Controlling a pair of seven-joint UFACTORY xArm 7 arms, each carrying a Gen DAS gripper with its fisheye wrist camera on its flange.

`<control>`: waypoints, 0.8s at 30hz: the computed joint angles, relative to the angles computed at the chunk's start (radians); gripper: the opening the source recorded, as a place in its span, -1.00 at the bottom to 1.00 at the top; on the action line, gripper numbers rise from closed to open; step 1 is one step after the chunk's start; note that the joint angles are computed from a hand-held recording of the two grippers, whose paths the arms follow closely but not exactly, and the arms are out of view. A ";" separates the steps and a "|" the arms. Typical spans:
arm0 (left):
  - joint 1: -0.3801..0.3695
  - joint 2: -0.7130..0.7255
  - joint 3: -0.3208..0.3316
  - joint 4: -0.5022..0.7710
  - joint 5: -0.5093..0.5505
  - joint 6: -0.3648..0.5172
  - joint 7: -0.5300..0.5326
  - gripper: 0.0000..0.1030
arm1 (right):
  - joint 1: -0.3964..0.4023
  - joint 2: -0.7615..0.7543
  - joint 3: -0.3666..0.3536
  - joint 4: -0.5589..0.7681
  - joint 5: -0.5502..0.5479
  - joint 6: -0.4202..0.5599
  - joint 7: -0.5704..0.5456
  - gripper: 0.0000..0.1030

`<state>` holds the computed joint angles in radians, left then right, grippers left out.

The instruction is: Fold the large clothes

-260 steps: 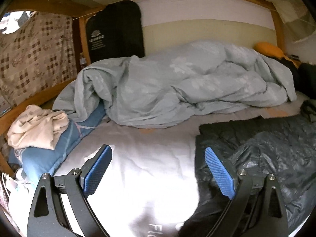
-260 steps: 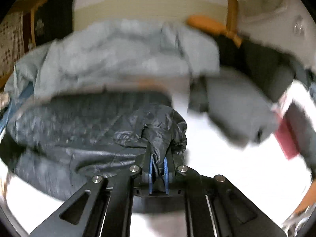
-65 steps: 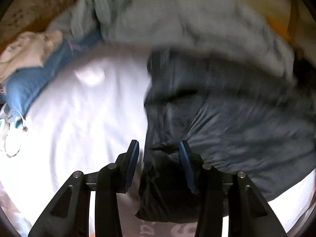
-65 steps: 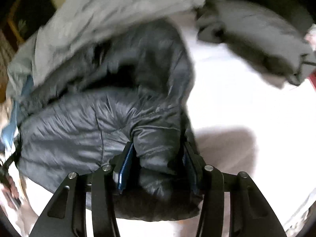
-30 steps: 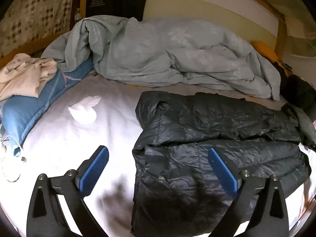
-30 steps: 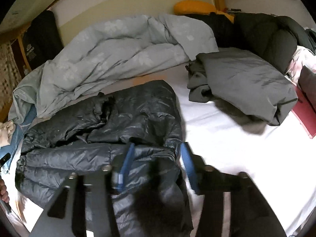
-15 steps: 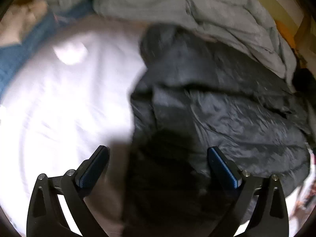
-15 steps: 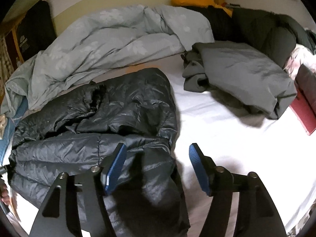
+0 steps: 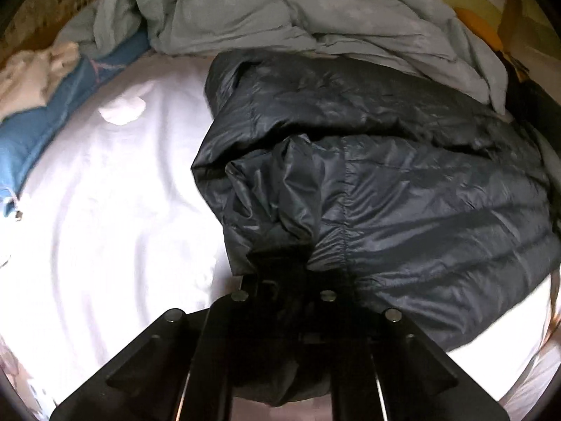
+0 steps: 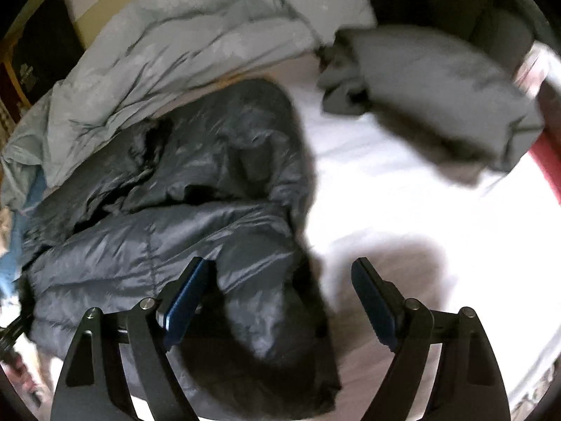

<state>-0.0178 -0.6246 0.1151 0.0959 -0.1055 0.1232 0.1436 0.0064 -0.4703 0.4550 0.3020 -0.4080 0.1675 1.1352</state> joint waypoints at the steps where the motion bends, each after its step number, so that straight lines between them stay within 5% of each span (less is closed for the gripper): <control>1: 0.004 -0.044 0.018 -0.014 -0.001 0.019 0.013 -0.85 | -0.016 -0.025 0.025 0.001 -0.016 0.019 0.011 0.64; 5: 0.000 -0.058 0.093 -0.004 -0.035 0.031 0.065 -0.63 | -0.031 -0.073 0.057 0.001 -0.051 0.048 0.034 0.64; 7: 0.081 -0.008 -0.008 0.003 -0.016 -0.039 0.014 -0.04 | -0.047 -0.089 0.078 0.004 -0.068 0.050 0.056 0.64; 9: 0.196 -0.047 -0.139 -0.024 0.028 -0.092 -0.079 0.27 | -0.050 -0.104 0.078 0.002 -0.075 0.045 0.065 0.64; 12: 0.151 -0.217 -0.091 -0.081 0.050 -0.137 -0.064 0.35 | -0.065 -0.143 0.100 -0.004 -0.087 0.036 0.088 0.64; 15: 0.140 -0.320 -0.143 -0.082 0.081 -0.141 -0.078 0.55 | -0.114 -0.202 0.158 -0.008 -0.115 0.035 0.118 0.64; 22: -0.033 -0.113 -0.067 0.061 0.112 -0.214 -0.032 0.55 | -0.121 -0.206 0.164 -0.024 -0.085 -0.111 0.075 0.64; 24: 0.012 -0.036 -0.138 0.095 0.114 -0.250 -0.052 0.55 | -0.128 -0.204 0.183 -0.022 -0.071 -0.145 0.052 0.64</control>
<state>-0.0063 -0.6605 -0.0231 0.1905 0.0083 -0.1264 0.0916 -0.1214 -0.6740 0.6383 0.2799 -0.4785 0.0222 1.1870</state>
